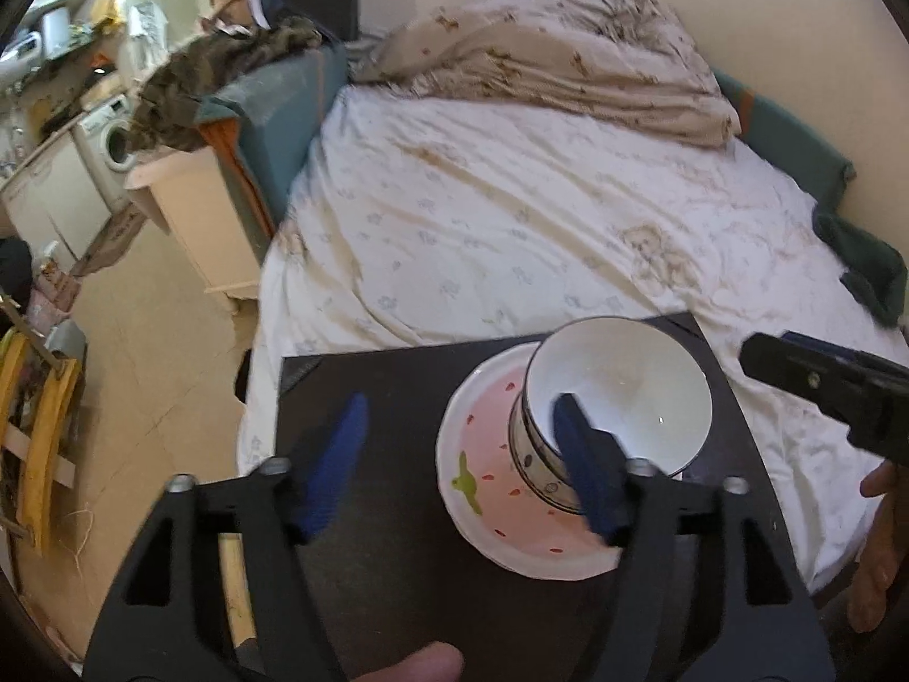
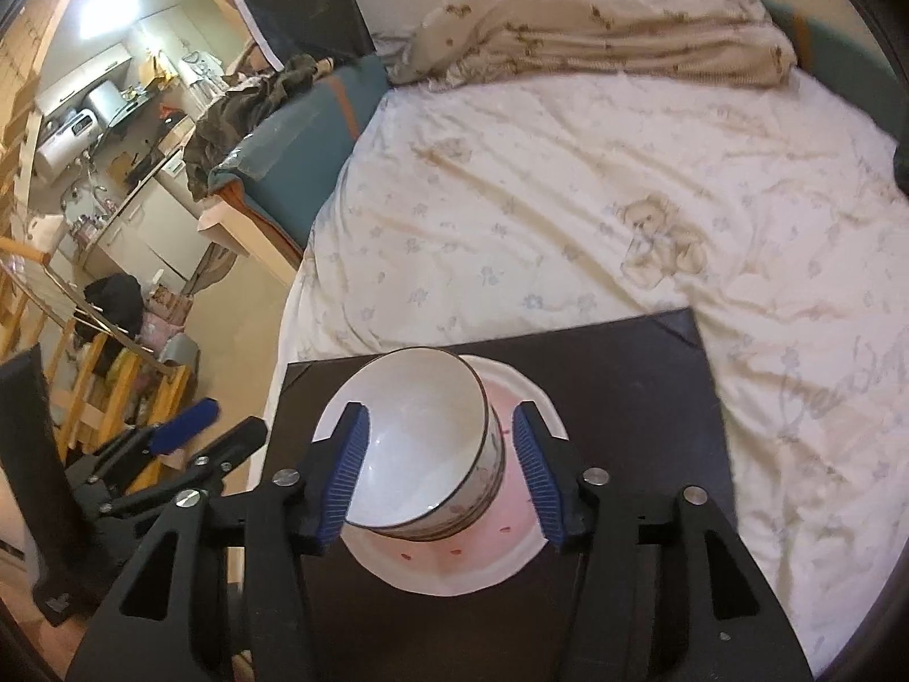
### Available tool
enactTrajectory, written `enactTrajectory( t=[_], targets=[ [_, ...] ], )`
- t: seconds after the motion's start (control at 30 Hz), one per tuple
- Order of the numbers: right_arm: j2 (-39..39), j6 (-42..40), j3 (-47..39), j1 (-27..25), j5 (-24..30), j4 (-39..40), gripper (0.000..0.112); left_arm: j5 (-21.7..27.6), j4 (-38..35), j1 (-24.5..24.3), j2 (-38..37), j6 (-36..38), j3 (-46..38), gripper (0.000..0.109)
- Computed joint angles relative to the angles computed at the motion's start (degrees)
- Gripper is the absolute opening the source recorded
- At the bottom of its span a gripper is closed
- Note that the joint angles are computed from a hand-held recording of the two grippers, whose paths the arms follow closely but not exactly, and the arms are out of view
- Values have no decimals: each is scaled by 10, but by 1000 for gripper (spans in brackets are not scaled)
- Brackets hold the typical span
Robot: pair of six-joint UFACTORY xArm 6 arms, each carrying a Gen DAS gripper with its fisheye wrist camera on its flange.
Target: Organize plates and bowls
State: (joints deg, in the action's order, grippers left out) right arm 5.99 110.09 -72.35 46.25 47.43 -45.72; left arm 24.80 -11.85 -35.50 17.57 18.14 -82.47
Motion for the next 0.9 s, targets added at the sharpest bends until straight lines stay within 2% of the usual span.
enactTrajectory(
  t=[0.07, 0.17, 0.43, 0.53, 0.6, 0.7, 0.8, 0.9],
  targets=[
    [3, 3, -11, 16, 31, -11, 69, -15, 3, -2, -13, 9, 20, 75],
    [1, 21, -14, 34, 56, -21, 69, -25, 2, -3, -29, 14, 41, 75],
    [5, 48, -31, 84, 131, -28, 73, -39, -64, 1, -83, 55, 105, 76],
    [8, 60, -38, 100, 149, -30, 85, -50, -83, 3, -107, 67, 133, 85],
    [6, 71, -38, 107, 153, -35, 86, -55, -106, 4, -124, 83, 151, 86],
    [11, 78, -48, 124, 174, -42, 94, -63, -117, 7, -145, 89, 175, 87],
    [19, 87, -61, 142, 197, -52, 100, -66, -133, 9, -162, 102, 195, 101],
    [33, 87, -82, 164, 239, -59, 103, -76, -168, 9, -184, 134, 221, 103]
  ],
)
